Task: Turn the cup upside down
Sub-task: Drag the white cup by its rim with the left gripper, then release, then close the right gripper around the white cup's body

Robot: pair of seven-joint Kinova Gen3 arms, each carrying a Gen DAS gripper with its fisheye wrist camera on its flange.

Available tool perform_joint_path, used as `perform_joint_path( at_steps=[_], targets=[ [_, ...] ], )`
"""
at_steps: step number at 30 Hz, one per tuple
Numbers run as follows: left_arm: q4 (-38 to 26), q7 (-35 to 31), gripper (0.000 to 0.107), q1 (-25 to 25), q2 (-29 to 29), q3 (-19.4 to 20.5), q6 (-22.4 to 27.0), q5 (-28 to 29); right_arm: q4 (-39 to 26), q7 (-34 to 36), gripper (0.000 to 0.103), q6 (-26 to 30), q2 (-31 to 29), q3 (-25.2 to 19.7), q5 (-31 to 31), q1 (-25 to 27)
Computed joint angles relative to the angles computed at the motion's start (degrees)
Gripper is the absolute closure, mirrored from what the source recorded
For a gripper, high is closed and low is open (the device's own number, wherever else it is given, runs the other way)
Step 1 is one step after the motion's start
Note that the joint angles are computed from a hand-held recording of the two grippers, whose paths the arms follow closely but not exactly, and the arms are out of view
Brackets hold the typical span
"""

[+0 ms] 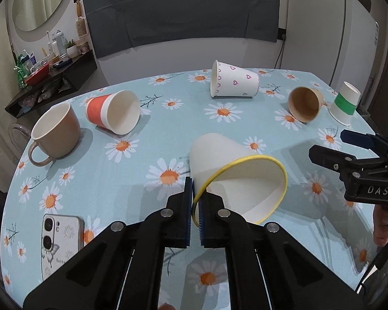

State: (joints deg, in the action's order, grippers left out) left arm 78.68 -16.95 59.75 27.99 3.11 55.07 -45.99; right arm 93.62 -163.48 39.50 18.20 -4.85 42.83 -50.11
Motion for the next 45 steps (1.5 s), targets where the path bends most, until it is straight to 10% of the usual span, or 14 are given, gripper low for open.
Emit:
perform_joint_path(
  at_steps=[16,21,25,45],
  targets=[
    [12.9,15.4,0.102,7.3,-4.7,5.2,2.0,-7.9,8.1,-16.9,0.008,7.3,-4.7,-7.0,11.3,-7.2],
    [14.5,15.2,0.040,6.2,-5.3,6.5,0.4,-7.2,7.9,-16.2,0.008,7.3,-4.2,-7.7,10.0,-7.0],
    [16.1,15.7,0.022,6.1,-6.4,6.8,0.1,-8.2,7.9,-16.3,0.008,6.5,-4.8,-7.6,9.4,-6.5],
    [22.7,18.7,0.010,1.5,-12.8,10.7,4.6,-10.4,0.5,12.9,0.008,-6.1,-2.0,-6.8,-22.1,3.4]
  ],
)
